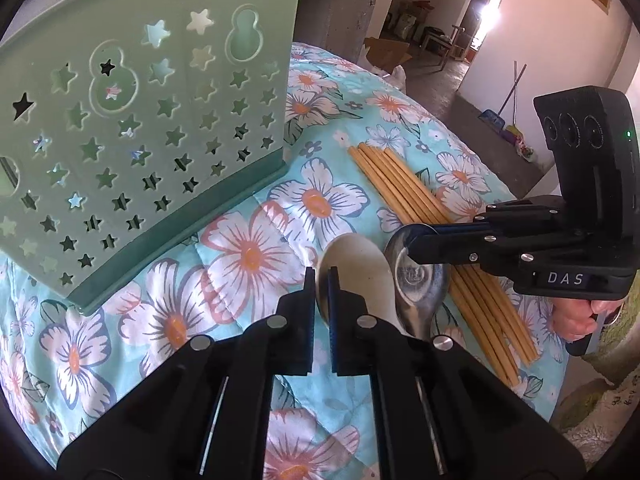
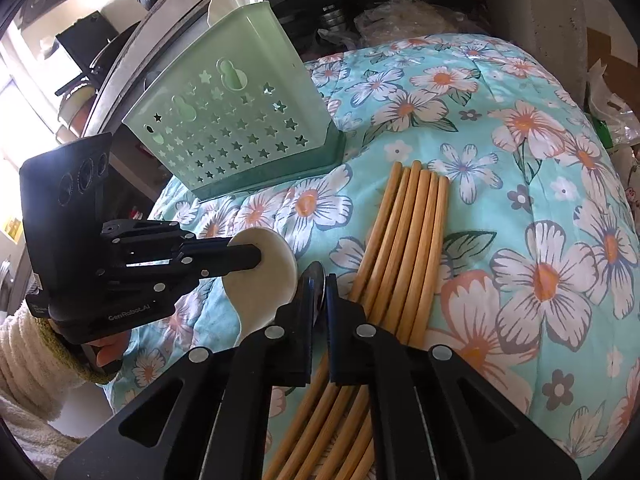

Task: Organize utensils
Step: 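Grasp the other white spoon with the left tool while the right tool grasps the other metal spoon, then lift the white spoon with the left tool while the right tool lifts the metal spoon toward the holder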

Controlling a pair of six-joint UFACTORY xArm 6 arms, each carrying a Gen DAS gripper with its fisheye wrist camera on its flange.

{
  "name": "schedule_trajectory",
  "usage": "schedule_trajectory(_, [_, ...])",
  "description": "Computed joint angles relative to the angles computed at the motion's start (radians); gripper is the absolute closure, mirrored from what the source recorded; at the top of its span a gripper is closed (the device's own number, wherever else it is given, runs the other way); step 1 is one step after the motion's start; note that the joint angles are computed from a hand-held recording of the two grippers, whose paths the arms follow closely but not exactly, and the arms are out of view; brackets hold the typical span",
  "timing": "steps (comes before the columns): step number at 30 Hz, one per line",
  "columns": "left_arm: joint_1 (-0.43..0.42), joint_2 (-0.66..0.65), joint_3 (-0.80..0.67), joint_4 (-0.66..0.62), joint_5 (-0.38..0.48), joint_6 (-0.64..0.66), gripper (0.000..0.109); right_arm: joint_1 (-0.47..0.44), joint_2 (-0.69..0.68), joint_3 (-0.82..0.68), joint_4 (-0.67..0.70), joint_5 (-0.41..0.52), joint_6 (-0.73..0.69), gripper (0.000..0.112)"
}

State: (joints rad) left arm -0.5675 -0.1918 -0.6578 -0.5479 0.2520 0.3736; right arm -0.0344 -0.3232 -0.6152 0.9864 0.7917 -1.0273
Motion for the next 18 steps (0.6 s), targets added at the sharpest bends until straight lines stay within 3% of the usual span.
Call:
schedule_trajectory(8, [0.003, -0.133, 0.099, 0.101, -0.053, -0.157, 0.106, 0.016, -0.089, 0.035, -0.024, -0.043, 0.035, 0.109])
schedule_trajectory(18, [0.107, -0.403, 0.181, 0.556, -0.051, -0.589, 0.106, 0.040, -0.221, 0.038, -0.047, -0.132, 0.052, 0.109])
